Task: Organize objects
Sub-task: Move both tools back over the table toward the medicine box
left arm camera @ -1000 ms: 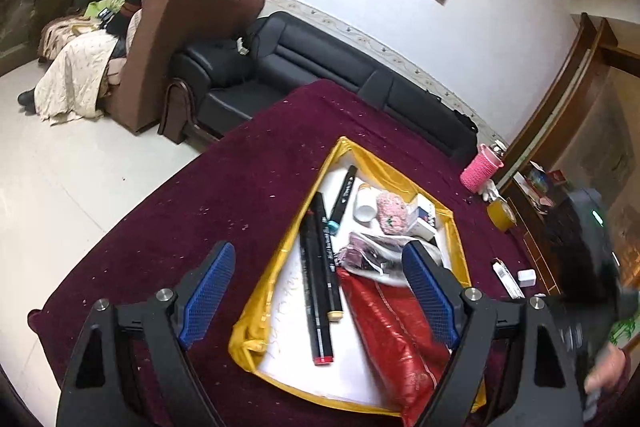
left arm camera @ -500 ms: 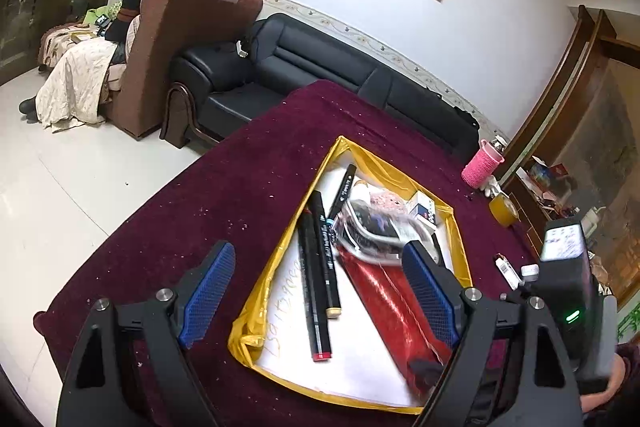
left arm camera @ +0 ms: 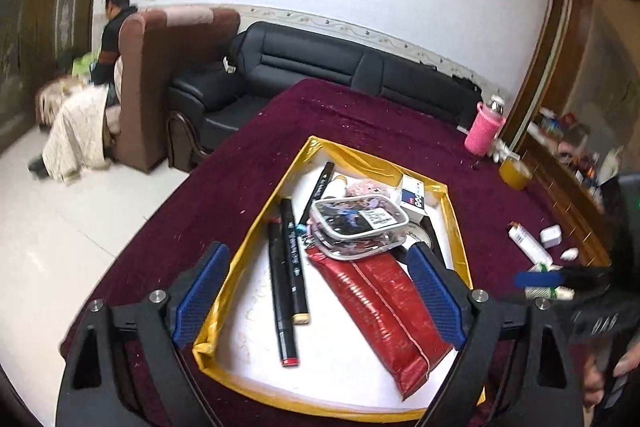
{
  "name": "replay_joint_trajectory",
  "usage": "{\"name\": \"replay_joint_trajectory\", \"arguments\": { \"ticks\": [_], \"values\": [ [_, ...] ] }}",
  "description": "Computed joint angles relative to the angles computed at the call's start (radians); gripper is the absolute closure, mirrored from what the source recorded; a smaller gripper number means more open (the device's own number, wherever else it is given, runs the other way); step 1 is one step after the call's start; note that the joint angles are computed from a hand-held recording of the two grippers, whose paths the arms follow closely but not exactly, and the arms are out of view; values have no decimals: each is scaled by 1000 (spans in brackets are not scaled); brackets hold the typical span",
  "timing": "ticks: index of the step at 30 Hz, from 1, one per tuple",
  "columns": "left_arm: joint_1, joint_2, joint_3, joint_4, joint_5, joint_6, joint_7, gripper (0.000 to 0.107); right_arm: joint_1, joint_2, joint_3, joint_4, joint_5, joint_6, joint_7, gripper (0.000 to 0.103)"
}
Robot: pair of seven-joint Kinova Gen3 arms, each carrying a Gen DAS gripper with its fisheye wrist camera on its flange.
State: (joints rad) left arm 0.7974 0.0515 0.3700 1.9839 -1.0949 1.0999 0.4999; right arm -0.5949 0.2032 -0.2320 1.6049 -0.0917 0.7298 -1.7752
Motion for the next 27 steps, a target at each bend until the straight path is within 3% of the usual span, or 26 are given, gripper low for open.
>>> {"name": "replay_joint_trajectory", "arguments": {
  "ticks": [5, 9, 14, 18, 20, 24, 27],
  "values": [
    [-5, 138, 53, -201, 24, 146, -203, 15, 63, -84, 46, 145, 6, -161, -99, 11],
    [96, 227, -52, -352, 57, 188, -360, 15, 164, -118, 54, 208, -112, -199, -16, 10],
    [159, 329, -98, -516, 69, 252, -503, 15, 273, -178, 85, 291, -281, -233, 153, 10],
    [219, 410, -141, -651, 67, 321, -604, 15, 317, -212, 119, 337, -358, -275, 235, 10],
    [242, 442, -162, -706, 70, 335, -646, 15, 333, -227, 135, 358, -366, -303, 247, 9],
    [278, 516, -202, -827, 80, 353, -744, 15, 357, -256, 148, 399, -276, -388, 171, 9],
    [301, 571, -232, -920, 93, 372, -823, 15, 369, -253, 186, 400, -313, -420, 201, 9]
  ]
}}
